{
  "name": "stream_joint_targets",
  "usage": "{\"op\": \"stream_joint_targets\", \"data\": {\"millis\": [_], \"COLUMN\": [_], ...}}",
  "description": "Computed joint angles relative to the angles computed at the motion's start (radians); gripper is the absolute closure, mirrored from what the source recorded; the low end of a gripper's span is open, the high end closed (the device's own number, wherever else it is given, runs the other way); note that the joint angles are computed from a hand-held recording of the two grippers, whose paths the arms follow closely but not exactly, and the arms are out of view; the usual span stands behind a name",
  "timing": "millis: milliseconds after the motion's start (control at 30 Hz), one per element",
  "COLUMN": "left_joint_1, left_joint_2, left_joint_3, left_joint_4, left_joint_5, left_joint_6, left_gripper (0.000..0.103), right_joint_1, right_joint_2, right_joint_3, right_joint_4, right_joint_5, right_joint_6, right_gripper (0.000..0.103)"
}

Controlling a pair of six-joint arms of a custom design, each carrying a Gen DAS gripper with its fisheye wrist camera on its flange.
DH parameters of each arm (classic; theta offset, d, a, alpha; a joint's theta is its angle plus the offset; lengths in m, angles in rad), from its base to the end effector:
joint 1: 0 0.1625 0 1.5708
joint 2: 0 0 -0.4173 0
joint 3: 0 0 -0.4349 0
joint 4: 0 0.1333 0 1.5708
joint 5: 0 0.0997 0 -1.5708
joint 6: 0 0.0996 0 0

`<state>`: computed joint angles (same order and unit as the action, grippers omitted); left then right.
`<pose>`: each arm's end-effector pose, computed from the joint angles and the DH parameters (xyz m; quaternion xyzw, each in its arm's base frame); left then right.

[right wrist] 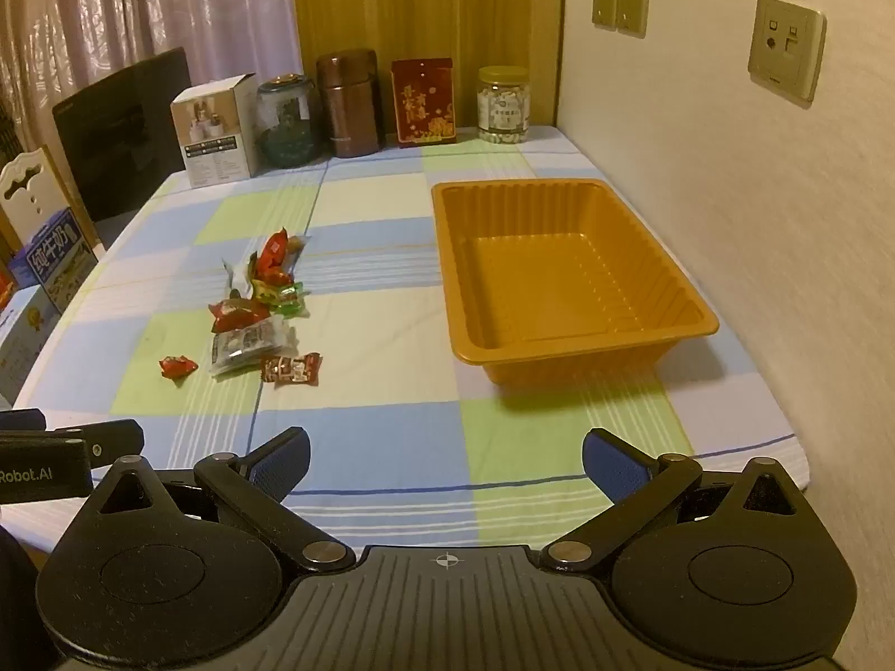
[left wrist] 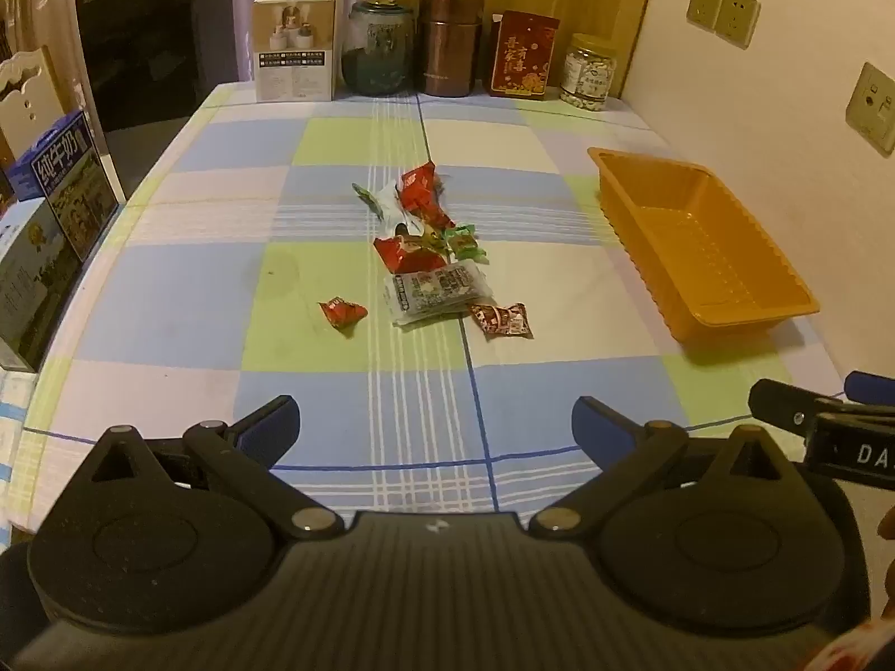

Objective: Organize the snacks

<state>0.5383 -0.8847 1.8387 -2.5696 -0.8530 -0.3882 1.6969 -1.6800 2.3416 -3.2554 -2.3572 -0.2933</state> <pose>-0.4294 -0.4880 0.0601 0.2889 0.8904 -0.2449 0.2525 0.1138 -0.3985 0.3586 -0.0158 -0.8269 0.4227 0.3707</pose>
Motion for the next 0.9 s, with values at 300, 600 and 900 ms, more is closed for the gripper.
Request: {"op": "stream_joint_targets", "data": {"millis": [300,600,900], "left_joint_1": [0.001,-0.002,-0.001], "left_joint_2": [-0.004,-0.01,-0.01], "left_joint_3": [0.004,0.007,-0.001], "left_joint_4": [0.004,0.001,0.008], "left_joint_5": [-0.006,-0.011,-0.012], "left_joint_6": [-0.015,-0.013,-0.01], "left_gripper": [0.0,0.0,0.0], "right_joint_1": [0.005,0.008,0.008], "right_joint_2": [0.005,0.005,0.005], "right_joint_3": [-0.005,-0.004,-0.005], "right_joint_4": [0.005,0.003,0.003], "right_joint_5": [-0.011,-0.012,-0.011], "right_joint_6": [-0.004,-0.002,-0.003], "right_gripper": [0.0,0.0,0.0]}}
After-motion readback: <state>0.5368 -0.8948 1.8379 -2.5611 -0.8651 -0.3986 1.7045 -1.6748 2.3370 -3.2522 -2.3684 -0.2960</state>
